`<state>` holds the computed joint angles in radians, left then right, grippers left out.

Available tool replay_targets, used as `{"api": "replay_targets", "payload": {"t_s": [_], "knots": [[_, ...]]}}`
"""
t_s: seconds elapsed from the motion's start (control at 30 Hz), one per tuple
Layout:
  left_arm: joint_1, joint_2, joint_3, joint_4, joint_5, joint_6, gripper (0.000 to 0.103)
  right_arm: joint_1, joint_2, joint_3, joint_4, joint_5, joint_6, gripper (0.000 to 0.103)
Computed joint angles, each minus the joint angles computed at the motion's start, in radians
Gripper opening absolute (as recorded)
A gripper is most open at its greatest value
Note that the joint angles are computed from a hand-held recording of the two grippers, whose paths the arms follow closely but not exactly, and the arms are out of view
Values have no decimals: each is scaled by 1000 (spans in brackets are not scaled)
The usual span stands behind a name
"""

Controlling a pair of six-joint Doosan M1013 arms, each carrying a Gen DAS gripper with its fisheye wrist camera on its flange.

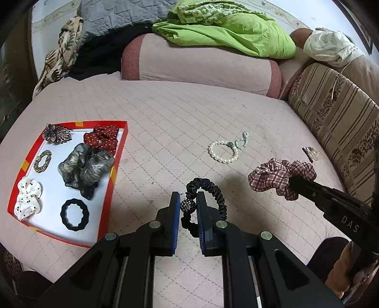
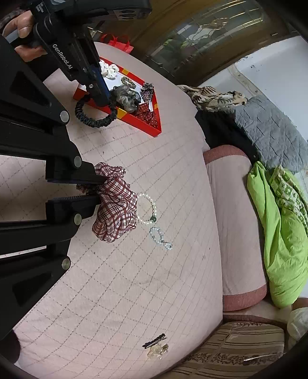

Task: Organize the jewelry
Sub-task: 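Carry the black hair tie and plaid scrunchie over the tray with both grippers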

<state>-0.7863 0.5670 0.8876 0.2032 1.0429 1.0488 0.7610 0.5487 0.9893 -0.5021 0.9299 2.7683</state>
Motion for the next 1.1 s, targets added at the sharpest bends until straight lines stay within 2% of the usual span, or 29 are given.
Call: {"api": "replay_targets", "payload": {"t_s": [0.3,0.5,0.8,0.97,1.1], "knots": [[3,-7,8,46,7,-29,13,7,27,-43,22,30,-55,9],[13,-12,14,54,1,-34,13,18,75,-123,7,159,-85,9],[22,-18,23,65,-3,-55,13,22,116,-192,14,243,-120,9],[32,-20,27,78,0,-71,13,31,153,-267,-1,288,-174,9],[46,-29,37,95,7,-102,13,34,178,-325,-4,290,-224,9]]}}
